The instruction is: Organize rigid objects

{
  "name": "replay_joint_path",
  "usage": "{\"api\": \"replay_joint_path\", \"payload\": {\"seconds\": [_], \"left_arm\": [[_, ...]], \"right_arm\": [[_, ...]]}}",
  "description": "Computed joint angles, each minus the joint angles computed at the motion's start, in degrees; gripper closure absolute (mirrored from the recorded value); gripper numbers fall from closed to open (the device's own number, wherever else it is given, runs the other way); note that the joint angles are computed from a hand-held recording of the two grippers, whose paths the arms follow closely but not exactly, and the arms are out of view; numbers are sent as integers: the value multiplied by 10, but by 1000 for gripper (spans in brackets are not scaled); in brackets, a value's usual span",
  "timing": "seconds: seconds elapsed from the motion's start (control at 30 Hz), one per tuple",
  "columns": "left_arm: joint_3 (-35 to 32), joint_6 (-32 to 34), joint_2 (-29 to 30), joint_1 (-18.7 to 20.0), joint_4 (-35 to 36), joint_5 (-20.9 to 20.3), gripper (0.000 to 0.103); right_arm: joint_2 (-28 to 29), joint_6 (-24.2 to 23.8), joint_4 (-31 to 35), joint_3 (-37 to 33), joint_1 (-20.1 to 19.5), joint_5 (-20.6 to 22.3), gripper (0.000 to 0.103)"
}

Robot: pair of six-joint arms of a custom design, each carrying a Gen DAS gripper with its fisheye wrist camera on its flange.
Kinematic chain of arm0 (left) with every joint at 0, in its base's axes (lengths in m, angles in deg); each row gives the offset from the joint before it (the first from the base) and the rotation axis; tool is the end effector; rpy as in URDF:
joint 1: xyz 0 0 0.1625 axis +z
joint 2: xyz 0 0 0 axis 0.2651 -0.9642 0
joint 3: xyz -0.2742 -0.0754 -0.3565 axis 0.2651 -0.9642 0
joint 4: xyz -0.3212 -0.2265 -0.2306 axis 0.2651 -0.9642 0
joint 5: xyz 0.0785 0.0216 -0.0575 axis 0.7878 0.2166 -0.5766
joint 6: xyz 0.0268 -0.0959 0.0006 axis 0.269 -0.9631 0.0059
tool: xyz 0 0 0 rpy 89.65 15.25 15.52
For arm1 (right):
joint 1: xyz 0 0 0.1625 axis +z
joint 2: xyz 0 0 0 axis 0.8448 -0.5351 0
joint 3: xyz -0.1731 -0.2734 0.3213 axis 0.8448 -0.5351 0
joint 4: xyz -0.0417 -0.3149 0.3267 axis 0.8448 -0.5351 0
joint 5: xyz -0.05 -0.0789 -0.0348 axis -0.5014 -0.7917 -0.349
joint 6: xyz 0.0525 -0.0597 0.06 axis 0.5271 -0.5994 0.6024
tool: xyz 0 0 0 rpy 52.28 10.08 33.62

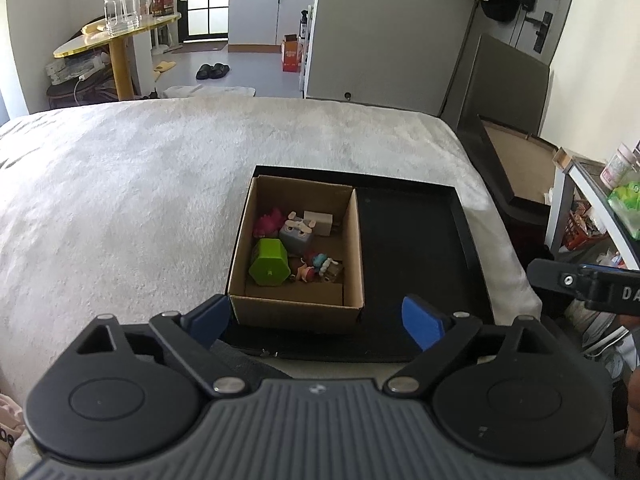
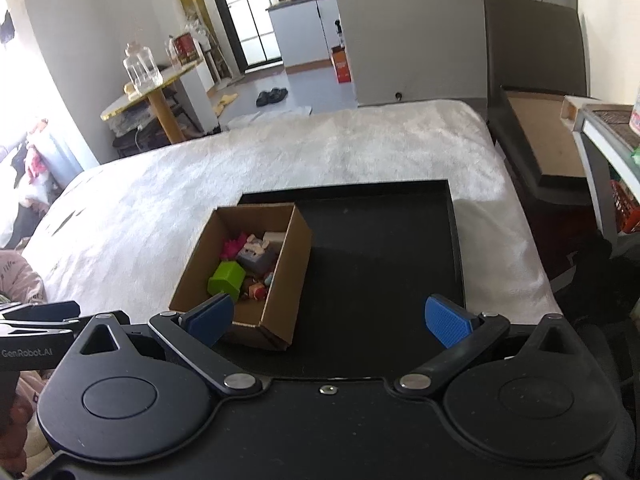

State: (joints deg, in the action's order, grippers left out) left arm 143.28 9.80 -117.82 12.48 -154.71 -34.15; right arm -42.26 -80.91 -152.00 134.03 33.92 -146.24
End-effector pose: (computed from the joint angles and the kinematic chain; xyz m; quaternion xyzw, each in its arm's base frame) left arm -0.3399 -0.4231 0.1321 0.0775 0.8760 -0.3461 0.3269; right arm 0.1185 -0.4758 0.3100 0.2030 -0.9097 0.2950 0.2102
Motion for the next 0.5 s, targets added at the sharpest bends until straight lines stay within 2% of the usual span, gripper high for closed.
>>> {"api": "replay_joint_path", "payload": {"seconds": [0.17, 0.5], "left_arm": [[9, -4, -8, -13, -1, 9, 10], [22, -36, -36, -43, 41, 19, 9]], "right_arm": [[-13, -9, -18, 13, 6, 0, 0], [-41, -16, -3, 30, 15, -2, 0]]}}
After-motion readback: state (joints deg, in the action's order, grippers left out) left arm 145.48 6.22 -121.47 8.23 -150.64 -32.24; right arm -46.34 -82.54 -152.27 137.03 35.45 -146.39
